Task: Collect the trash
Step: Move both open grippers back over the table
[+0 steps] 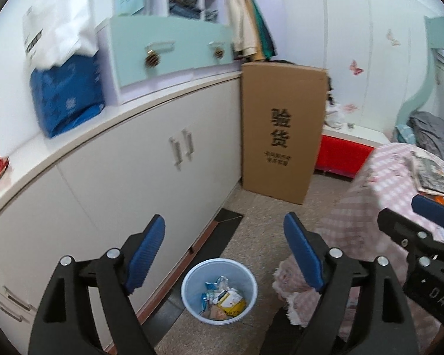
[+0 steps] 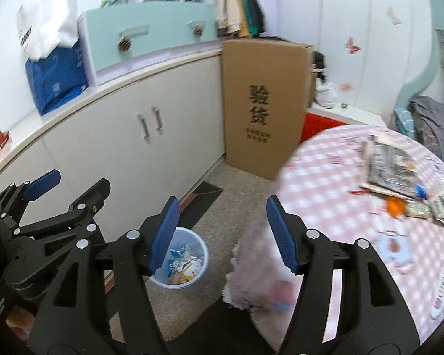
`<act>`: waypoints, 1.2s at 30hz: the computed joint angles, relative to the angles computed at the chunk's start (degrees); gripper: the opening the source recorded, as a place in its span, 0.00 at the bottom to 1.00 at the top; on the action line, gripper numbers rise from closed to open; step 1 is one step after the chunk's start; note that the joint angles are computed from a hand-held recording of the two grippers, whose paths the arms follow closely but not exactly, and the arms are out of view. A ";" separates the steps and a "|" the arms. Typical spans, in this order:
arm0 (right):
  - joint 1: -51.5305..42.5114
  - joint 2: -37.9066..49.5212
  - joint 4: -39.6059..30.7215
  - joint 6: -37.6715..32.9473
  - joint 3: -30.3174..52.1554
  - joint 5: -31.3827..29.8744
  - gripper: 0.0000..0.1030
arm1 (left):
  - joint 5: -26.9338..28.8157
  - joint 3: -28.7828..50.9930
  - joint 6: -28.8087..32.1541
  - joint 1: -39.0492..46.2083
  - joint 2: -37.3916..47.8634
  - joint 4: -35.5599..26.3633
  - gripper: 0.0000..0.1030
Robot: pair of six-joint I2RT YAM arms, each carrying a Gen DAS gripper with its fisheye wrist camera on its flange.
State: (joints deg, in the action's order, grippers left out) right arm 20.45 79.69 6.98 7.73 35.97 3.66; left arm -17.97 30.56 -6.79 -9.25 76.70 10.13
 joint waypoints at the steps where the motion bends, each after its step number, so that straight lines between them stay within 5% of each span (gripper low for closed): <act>1: -2.38 -2.60 -0.43 -0.54 -1.69 -1.16 0.61 | -1.24 0.12 -0.30 -2.08 -0.47 -0.54 0.80; 9: -26.16 -12.77 -5.29 -8.83 -7.38 -11.88 0.62 | -5.77 5.70 -3.72 -17.38 4.62 -4.33 0.81; 17: -49.19 -5.33 -5.15 -16.41 -4.44 -21.93 0.62 | -1.39 18.70 -5.45 -23.82 17.78 -8.36 0.81; 30: -61.16 10.28 -2.51 -16.97 6.42 -25.16 0.72 | 1.24 52.39 -0.55 -34.48 41.59 -22.77 0.84; 36: -63.66 15.28 -2.61 -16.09 10.79 -26.39 0.74 | -3.59 69.33 4.41 -37.85 53.98 -29.25 0.84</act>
State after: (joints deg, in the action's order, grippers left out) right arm -43.21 94.97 4.38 -8.37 46.77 -22.73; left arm -21.56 99.89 -2.38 -47.09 130.68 -19.11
